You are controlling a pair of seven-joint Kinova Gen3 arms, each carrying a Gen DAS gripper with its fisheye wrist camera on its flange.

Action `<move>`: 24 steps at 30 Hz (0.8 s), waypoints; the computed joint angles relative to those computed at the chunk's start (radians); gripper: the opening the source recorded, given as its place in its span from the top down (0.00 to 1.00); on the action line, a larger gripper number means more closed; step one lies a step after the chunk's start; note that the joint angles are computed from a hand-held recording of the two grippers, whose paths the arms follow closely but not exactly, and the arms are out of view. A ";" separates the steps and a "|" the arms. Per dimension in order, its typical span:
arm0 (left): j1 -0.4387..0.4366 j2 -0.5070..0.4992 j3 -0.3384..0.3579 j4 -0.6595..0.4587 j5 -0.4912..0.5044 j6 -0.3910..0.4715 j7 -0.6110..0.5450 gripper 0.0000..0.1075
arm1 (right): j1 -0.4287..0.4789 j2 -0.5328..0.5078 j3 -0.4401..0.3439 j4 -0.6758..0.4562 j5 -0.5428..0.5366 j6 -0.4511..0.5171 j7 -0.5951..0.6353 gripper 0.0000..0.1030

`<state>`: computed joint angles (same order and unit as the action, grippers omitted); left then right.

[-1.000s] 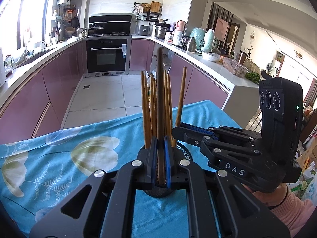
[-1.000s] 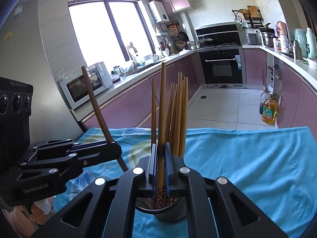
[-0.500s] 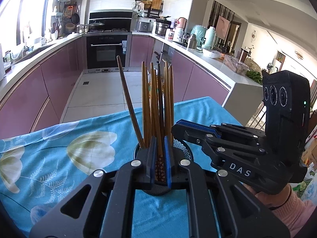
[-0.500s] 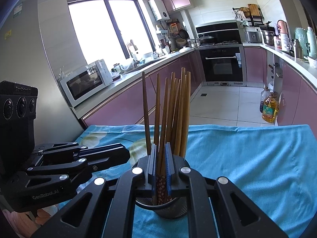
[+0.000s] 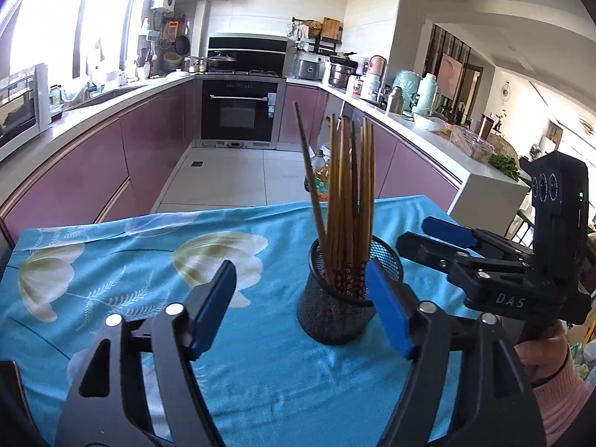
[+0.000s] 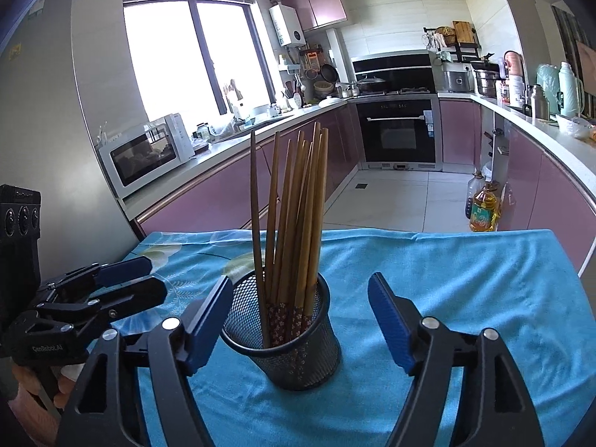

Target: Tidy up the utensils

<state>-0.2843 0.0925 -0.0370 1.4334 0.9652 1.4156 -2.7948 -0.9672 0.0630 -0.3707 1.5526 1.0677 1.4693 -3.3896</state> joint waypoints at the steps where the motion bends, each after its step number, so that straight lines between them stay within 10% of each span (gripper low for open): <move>1: -0.006 -0.009 -0.006 0.021 0.009 -0.015 -0.014 0.23 | -0.009 0.011 -0.005 -0.007 0.005 0.025 0.004 0.23; 6: -0.027 -0.061 -0.046 0.136 0.073 -0.095 -0.099 0.09 | -0.085 0.070 -0.002 -0.043 0.049 0.149 -0.005 0.07; 24: -0.076 -0.158 -0.165 0.354 0.267 -0.177 -0.295 0.09 | -0.315 0.216 0.091 -0.090 0.161 0.409 -0.051 0.06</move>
<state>-0.3606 -0.0658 -0.2015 1.7875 1.2326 1.2381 -3.0898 -1.2827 0.2794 -0.2800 1.4623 1.2283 1.8785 -3.4403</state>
